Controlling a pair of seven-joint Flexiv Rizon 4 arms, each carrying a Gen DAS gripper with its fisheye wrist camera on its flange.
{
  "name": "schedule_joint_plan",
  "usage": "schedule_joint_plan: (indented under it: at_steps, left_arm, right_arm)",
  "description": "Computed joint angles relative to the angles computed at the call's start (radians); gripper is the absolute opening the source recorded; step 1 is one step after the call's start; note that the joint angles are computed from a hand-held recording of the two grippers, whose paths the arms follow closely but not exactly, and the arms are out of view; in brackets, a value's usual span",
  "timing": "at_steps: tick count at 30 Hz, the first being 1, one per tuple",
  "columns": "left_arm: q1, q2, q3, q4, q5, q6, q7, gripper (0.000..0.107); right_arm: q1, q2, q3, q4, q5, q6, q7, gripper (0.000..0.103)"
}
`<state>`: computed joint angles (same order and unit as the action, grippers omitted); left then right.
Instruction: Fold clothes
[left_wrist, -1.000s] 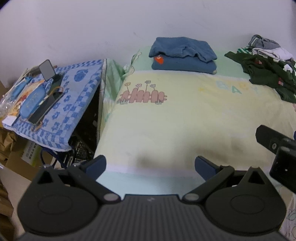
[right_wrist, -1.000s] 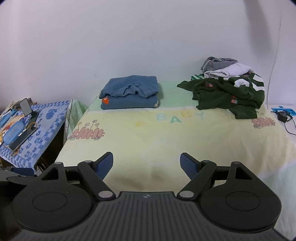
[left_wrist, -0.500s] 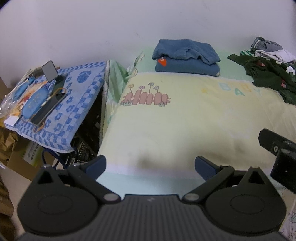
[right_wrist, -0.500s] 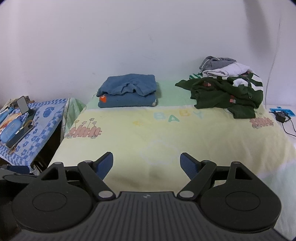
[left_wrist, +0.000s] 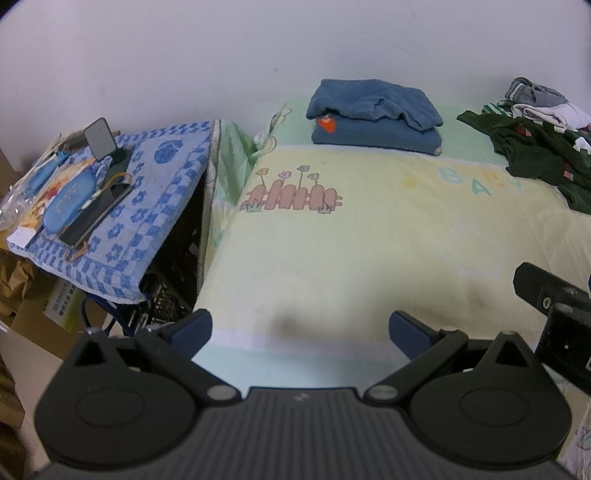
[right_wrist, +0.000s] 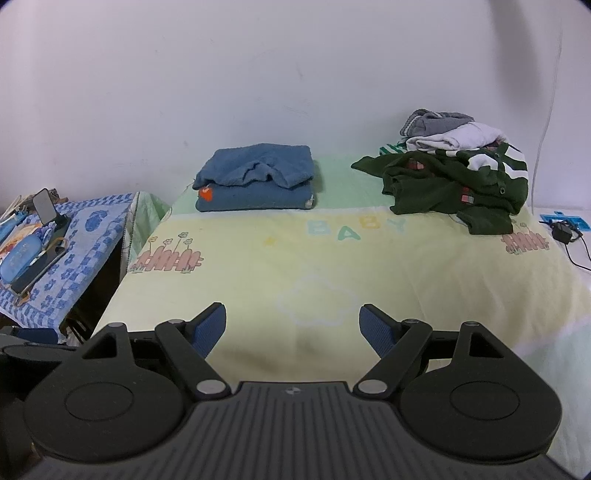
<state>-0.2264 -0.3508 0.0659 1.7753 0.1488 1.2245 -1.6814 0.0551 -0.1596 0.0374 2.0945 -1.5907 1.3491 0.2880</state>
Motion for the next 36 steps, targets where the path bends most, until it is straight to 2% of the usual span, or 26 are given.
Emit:
schedule_joint_plan:
  at_steps: [10,25,36]
  left_arm:
    - [0.003,-0.009,-0.002,-0.009,-0.003,0.01,0.006,0.101]
    - [0.005,-0.013,-0.004,-0.009,-0.016,0.011,0.016,0.101]
    - [0.0,-0.013,0.004,0.0,-0.016,0.044,0.018,0.101]
  right_arm:
    - [-0.013,-0.01,-0.001,-0.019,-0.066,0.007,0.042,0.081]
    - [-0.01,-0.017,0.0,-0.021,-0.042,0.006,0.034,0.079]
    - [-0.019,-0.016,0.001,-0.025,-0.081,0.015,0.069,0.079]
